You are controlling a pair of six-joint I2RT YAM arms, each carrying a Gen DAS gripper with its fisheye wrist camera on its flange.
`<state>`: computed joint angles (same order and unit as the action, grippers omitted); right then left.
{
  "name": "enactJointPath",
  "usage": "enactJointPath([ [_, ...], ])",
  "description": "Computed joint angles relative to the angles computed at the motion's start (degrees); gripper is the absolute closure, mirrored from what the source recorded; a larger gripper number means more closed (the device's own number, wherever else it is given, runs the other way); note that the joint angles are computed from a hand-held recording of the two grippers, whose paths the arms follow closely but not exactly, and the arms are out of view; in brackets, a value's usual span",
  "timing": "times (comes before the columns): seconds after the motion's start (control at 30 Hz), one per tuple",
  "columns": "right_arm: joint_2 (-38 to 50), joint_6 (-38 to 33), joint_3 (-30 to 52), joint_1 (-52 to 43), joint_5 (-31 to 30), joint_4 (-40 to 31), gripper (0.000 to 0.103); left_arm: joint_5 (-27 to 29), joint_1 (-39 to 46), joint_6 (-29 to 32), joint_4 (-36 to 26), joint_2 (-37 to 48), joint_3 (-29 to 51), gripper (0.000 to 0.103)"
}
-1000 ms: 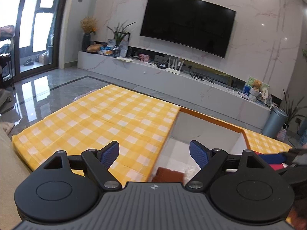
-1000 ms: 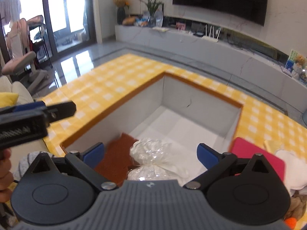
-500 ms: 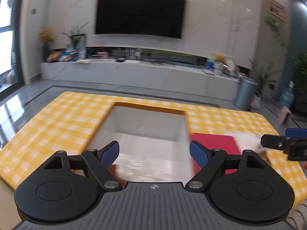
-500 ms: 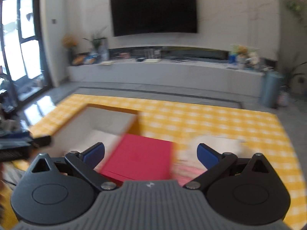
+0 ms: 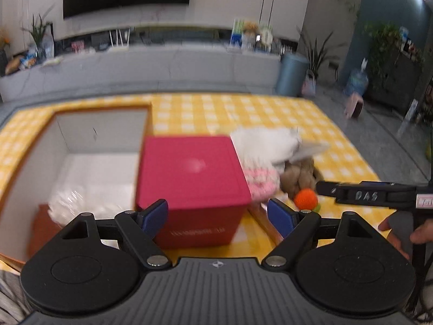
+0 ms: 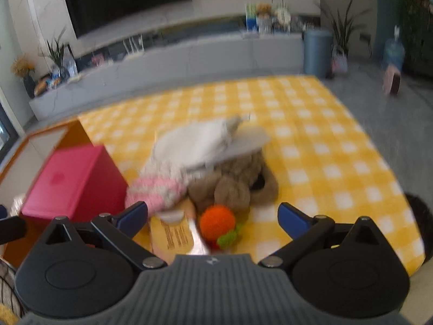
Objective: Organize soft objects
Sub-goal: 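Move the right gripper back to the table and grasp the Deeyeo snack packet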
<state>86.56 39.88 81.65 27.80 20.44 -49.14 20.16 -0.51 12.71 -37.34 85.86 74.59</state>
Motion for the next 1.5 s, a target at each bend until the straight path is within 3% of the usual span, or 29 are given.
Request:
enactJointPath([
  [0.27, 10.5, -2.5, 2.9, -2.1, -10.7, -1.0, 0.005, -1.6, -1.9, 1.7, -0.2, 2.0, -2.7, 0.006],
  [0.4, 15.3, -4.0, 5.5, -2.6, -13.6, -2.1, 0.009, 0.4, -1.3, 6.7, 0.0, 1.6, -4.2, 0.006],
  [0.5, 19.0, -4.1, 8.6, -2.4, -13.2, -4.3, 0.010, 0.3, -1.2, 8.5, 1.4, 0.6, -6.3, 0.006],
  [0.57, 20.2, -4.1, 9.6, -2.1, -12.8, -4.7, 0.015, 1.6, -0.4, 9.4, 1.3, 0.4, -6.9, 0.006],
  [0.63, 20.2, -5.3, 10.0, -1.3, -12.2, -4.8, 0.028, 3.0, 0.5, 9.9, 1.6, 0.2, -7.4, 0.006],
  [0.7, 20.4, -6.5, 10.7, -0.2, -11.5, -5.6, 0.030, 3.6, 1.2, 9.9, 1.3, 0.3, -7.3, 0.006],
  [0.93, 20.6, -6.5, 12.3, 3.1, -10.2, -11.6, 0.029, 8.5, 4.6, 12.1, 0.4, 0.1, -7.2, 0.006],
  [1.27, 25.4, -7.9, 17.0, 0.9, -10.7, -9.3, 0.020, 12.0, 6.3, 12.1, 0.5, 0.7, -7.1, 0.006],
  [1.5, 24.2, -8.7, 15.5, 1.8, -9.5, -7.8, 0.032, 12.2, 6.9, 11.4, 0.2, 0.5, -7.0, 0.006],
])
